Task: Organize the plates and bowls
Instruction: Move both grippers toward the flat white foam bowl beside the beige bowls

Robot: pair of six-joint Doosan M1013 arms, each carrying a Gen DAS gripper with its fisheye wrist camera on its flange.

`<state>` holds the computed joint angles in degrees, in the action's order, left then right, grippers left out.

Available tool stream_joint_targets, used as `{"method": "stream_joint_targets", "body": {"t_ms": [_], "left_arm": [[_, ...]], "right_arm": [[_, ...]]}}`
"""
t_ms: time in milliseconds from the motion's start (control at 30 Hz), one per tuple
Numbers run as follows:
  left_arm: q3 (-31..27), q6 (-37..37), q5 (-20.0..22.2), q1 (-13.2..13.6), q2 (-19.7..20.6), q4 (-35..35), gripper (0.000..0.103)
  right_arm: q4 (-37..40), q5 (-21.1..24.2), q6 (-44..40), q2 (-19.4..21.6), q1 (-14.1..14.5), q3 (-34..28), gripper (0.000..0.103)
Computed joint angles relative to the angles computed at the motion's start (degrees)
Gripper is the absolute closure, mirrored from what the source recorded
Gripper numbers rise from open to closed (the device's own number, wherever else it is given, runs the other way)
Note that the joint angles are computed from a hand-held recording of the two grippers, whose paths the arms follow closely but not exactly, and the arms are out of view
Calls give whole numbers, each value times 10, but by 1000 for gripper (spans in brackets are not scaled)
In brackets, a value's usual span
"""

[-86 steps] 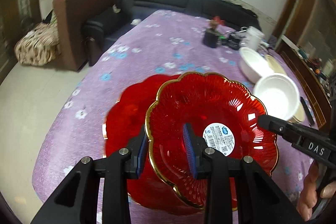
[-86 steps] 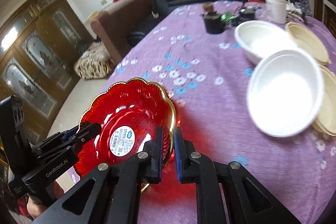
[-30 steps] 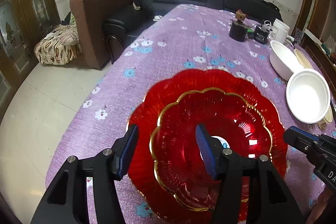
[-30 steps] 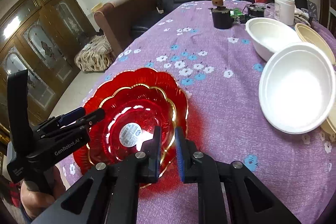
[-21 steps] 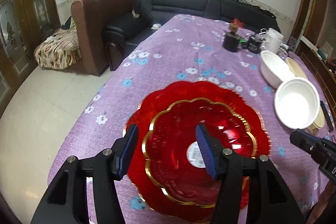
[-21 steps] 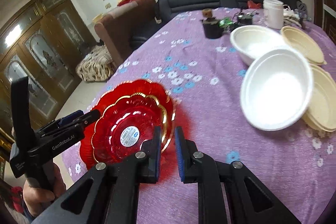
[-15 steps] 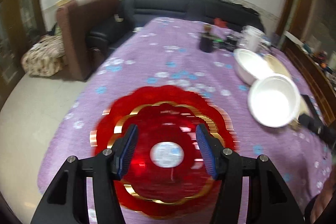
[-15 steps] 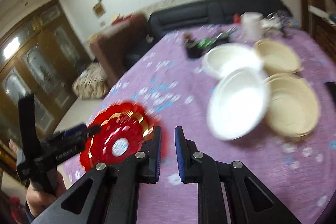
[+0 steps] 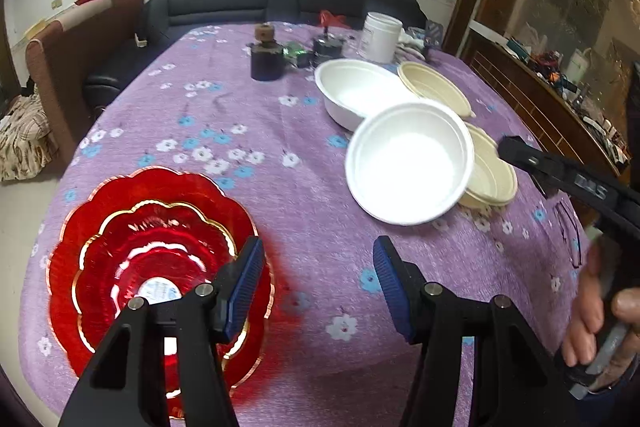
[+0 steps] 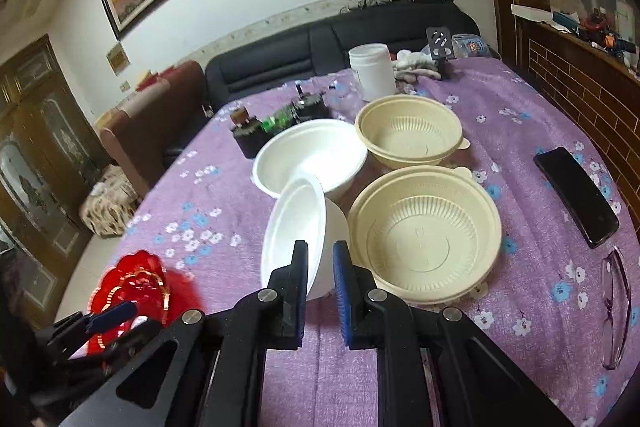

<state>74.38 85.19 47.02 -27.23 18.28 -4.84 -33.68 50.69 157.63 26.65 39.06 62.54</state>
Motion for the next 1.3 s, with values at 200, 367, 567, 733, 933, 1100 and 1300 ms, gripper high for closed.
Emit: {"method": "stream_joint_targets", "body": {"t_ms": [200,367,567,733,933,1100,1300], "left_arm": [[1,1,4,1,2,-2,47],[2,5,4,1,3,-6,47],[6,19,-6,4,-1,-18,47],[2,45,-1,7,2,-52,47],[-12,72,19,-4,14,-74,47],[-34,91,36,-13,30,-95,47],[-58,77,50,-25,51,-65,47]], "right_arm": [[4,31,-19,25,-2,-27,88],[11,28,-16,27,-5,-19,97],[92,-85,-22,-26,-15,59,99],[298,-204,-146,-79,-34,148,99],[153,-146,-3,-102,-18,183,97],[91,-147,54,-114,-18,200,97],[70,-142,57,-113,-17,201,97]]}}
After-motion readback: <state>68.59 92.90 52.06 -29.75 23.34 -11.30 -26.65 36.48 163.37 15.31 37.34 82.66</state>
